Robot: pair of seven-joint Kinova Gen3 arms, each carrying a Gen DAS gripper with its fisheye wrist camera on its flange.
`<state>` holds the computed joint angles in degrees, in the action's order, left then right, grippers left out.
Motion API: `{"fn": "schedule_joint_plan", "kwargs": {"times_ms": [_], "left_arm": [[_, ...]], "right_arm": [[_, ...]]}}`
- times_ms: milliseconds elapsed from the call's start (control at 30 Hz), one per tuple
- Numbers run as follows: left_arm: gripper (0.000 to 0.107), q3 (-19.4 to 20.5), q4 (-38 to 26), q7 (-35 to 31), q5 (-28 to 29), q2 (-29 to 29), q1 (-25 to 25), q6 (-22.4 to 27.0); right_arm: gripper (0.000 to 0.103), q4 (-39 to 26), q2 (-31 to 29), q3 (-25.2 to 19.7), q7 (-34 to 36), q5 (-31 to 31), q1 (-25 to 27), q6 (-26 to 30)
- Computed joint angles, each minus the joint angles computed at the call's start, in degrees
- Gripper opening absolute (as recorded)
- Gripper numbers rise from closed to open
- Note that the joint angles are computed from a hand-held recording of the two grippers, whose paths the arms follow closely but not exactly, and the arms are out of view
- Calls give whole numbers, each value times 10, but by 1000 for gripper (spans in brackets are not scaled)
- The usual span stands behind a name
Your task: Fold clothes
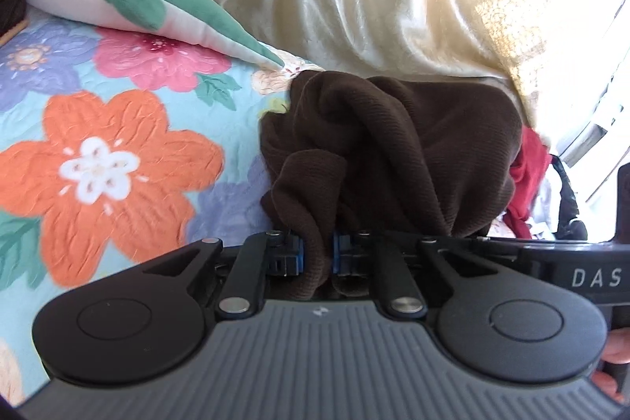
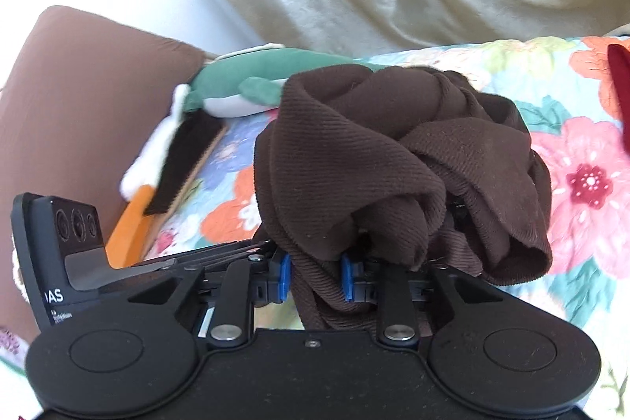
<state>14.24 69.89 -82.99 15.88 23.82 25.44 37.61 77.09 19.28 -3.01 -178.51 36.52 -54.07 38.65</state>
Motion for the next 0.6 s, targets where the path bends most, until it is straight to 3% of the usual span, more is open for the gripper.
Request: {"fn": "schedule_joint_plan", "kwargs": {"times_ms": [133, 267, 333, 467, 600], "left_arm": [[7, -30, 4, 14, -55, -26, 30, 37], [7, -13, 42, 6, -23, -65, -15, 54], [7, -22, 56, 11, -34, -90, -15, 70], [7, -28, 95, 24, -44, -135, -22, 93], [5, -34, 128, 79, -71, -174, -19, 93]], "right_arm": [[29, 36, -11, 1, -21, 30, -10, -52], [28, 45, -8, 13, -52, 48, -27, -94], [28, 33, 0, 18, -48, 64, -42, -99], [27, 6, 13, -8, 14, 32, -38, -100], [26, -11, 20, 19, -6, 59, -97, -74]]}}
